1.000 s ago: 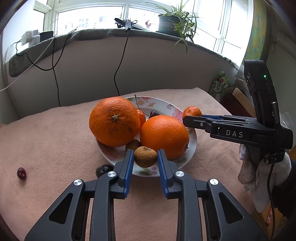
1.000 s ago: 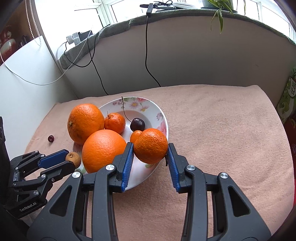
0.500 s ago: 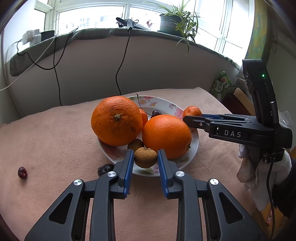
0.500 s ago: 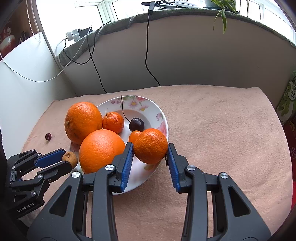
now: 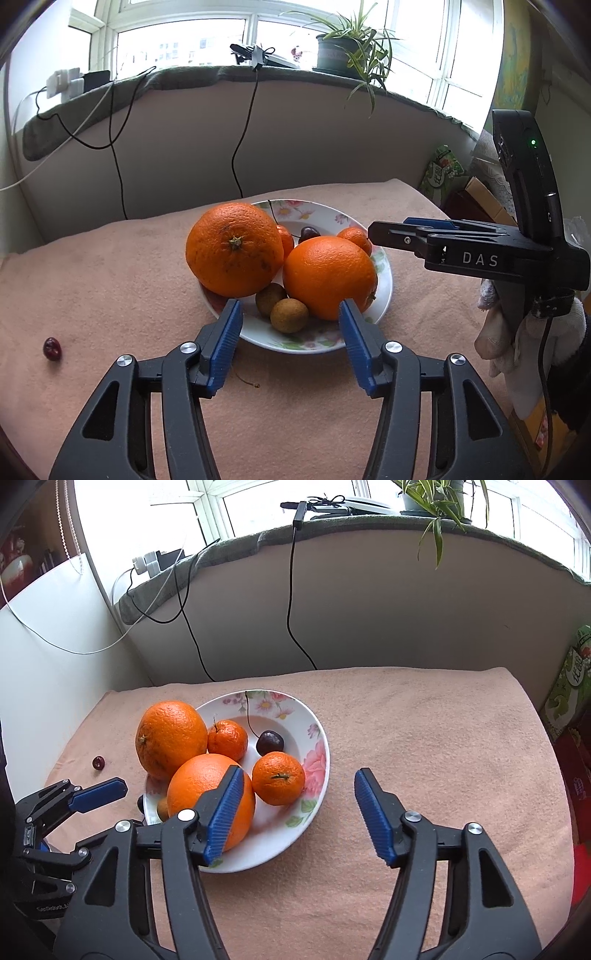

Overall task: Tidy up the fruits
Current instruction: 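Carry kiwi and tangerine into the white floral plate and open both tools, then withdraw both tools from the plate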

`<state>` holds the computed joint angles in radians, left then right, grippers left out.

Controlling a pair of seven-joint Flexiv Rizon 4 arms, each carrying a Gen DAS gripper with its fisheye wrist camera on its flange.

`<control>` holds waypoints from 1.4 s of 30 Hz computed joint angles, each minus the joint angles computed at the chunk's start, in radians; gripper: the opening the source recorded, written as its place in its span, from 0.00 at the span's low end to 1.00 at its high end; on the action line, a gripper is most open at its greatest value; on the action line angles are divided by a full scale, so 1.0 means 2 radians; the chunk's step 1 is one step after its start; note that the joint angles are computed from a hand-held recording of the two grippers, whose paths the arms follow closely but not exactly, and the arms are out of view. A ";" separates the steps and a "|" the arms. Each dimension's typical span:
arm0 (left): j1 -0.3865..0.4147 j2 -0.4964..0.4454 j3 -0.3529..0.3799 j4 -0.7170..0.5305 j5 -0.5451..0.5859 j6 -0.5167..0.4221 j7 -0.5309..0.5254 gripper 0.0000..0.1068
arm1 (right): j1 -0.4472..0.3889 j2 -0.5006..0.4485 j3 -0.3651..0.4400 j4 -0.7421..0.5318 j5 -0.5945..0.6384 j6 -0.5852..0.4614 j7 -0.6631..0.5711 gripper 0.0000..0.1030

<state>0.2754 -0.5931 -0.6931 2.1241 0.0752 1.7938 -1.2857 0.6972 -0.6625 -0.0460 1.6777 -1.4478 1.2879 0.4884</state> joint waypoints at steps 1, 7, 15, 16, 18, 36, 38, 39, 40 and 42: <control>-0.006 0.003 0.007 0.000 0.000 0.002 0.000 0.57 | 0.002 0.002 -0.001 0.002 -0.005 -0.001 0.005 0.71; -0.031 0.021 0.040 0.005 0.001 0.015 -0.010 0.62 | 0.001 0.009 0.006 0.005 -0.020 -0.007 0.015 0.72; -0.034 0.037 0.055 0.016 0.008 0.023 -0.023 0.66 | 0.013 0.022 0.017 0.015 -0.008 -0.049 0.005 0.72; -0.032 0.038 0.055 0.018 0.010 0.024 -0.025 0.66 | 0.014 0.024 0.019 0.016 -0.008 -0.052 0.005 0.72; -0.030 0.042 0.055 0.022 0.013 0.027 -0.028 0.66 | 0.015 0.025 0.022 0.016 -0.003 -0.056 -0.003 0.72; 0.028 0.075 0.036 0.066 0.061 0.055 -0.076 0.66 | 0.056 0.016 0.023 0.003 0.053 -0.054 -0.067 0.72; 0.035 0.079 0.035 0.071 0.066 0.057 -0.081 0.66 | 0.060 0.013 0.022 0.001 0.052 -0.050 -0.066 0.72; 0.039 0.081 0.035 0.073 0.068 0.058 -0.083 0.66 | 0.062 0.012 0.021 -0.001 0.052 -0.048 -0.065 0.72; 0.043 0.081 0.033 0.075 0.071 0.058 -0.085 0.66 | 0.064 0.011 0.020 -0.002 0.050 -0.046 -0.061 0.72; 0.052 0.083 0.031 0.081 0.076 0.060 -0.089 0.66 | 0.067 0.009 0.016 -0.004 0.041 -0.039 -0.049 0.72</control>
